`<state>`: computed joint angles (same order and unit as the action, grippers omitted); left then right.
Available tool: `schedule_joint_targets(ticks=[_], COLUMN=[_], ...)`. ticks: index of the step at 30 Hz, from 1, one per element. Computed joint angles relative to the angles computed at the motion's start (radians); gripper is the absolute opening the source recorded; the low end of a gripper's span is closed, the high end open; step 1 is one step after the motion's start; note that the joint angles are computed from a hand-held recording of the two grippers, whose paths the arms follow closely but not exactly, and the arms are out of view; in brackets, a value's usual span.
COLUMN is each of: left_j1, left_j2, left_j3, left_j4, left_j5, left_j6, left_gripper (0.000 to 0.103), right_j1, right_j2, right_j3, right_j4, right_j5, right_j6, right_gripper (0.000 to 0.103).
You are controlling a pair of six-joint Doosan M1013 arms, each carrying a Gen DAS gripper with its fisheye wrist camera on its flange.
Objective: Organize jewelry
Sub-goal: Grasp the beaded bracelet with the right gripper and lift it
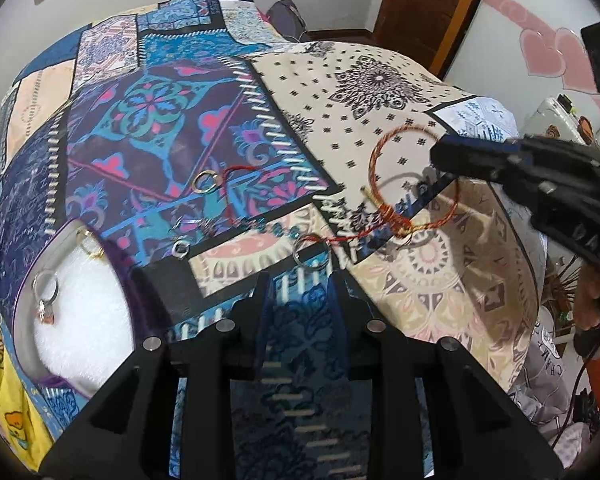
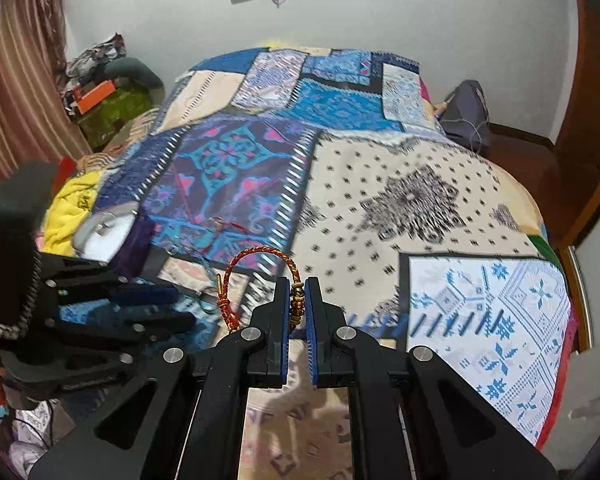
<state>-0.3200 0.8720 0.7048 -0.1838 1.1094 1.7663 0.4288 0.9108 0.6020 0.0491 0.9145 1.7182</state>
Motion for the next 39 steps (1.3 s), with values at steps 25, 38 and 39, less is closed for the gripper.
schedule_joint_targets(ticks=[25,38,39], left_j1=[-0.021,-0.013,-0.012], left_j2=[0.046,0.024,0.012], left_j3=[-0.064,-0.034,-0.019], left_j4=[0.068,0.043,0.041], left_j5=[-0.011,-0.042,-0.060], left_j6=[0.002,-0.027,-0.028], left_gripper=[0.021,0.021,0.021], right_j1=[-0.018,-0.016,-0.015], right_j2=[-0.031,-0.088,-0.087], right_j3=[0.064,0.114,0.112], right_j4=[0.033,-0.058,-0.058], right_j5=[-0.058,-0.155,-0.153], right_j6=[0.000,0.079,0.077], right_gripper=[0.007,0.007,0.007])
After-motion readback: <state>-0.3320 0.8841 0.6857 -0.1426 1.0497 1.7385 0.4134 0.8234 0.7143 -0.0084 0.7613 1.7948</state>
